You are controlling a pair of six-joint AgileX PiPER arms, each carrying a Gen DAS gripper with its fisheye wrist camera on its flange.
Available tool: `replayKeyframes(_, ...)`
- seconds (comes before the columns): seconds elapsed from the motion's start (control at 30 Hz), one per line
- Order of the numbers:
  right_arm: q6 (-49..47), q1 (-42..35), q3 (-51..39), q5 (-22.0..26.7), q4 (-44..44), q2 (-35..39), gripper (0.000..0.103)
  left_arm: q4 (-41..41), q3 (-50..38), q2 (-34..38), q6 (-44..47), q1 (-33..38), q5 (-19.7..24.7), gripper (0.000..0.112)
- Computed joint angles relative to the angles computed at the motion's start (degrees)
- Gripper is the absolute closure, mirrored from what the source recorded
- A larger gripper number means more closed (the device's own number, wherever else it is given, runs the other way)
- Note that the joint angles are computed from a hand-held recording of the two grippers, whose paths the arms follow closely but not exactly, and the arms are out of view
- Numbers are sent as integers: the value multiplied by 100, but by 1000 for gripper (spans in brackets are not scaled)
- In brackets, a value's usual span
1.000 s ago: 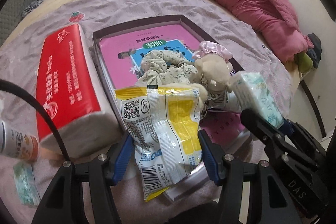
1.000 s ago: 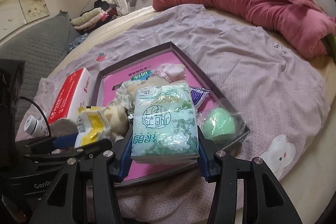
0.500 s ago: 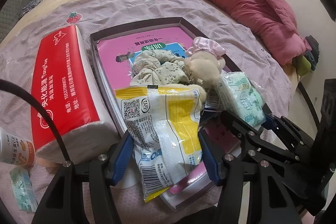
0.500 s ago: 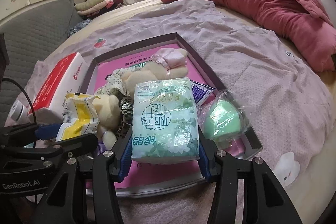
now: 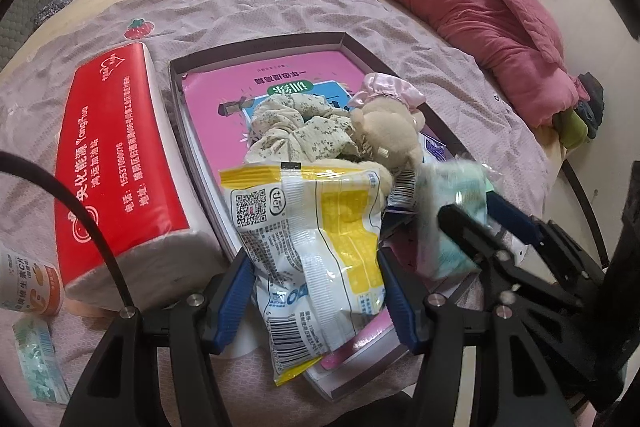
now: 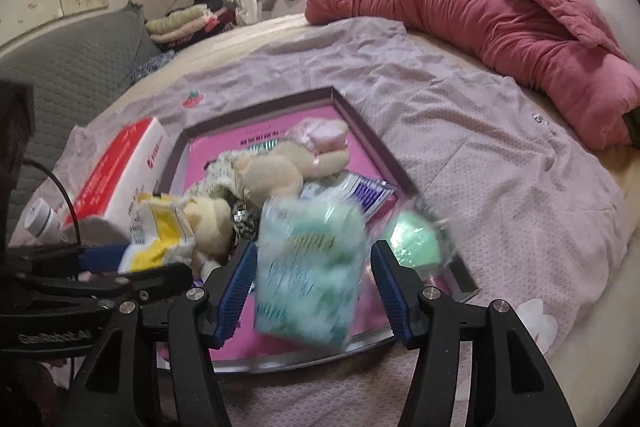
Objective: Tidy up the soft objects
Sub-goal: 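Lower the snack bag and wipe packet onto the tray and open both grippers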
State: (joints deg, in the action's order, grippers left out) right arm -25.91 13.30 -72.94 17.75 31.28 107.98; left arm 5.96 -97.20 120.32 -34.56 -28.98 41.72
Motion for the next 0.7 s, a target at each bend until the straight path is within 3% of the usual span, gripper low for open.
replayKeyframes(0.07, -160, -25, 128, -173, 230, -144, 41, -10, -16, 13, 8, -12, 2, 51)
replayKeyframes(0.13, -378, -42, 265, -415, 489, -292, 31, -42, -45, 37, 51, -25, -1, 50)
replayKeyframes(0.23, -1111, -105, 353, -495, 1331, -443, 30, -44, -115, 90, 108, -88, 2, 50)
replayKeyframes(0.7, -845, -197, 474, -694, 1390, -697, 30, -334, 113, -108, 328, -89, -205, 48)
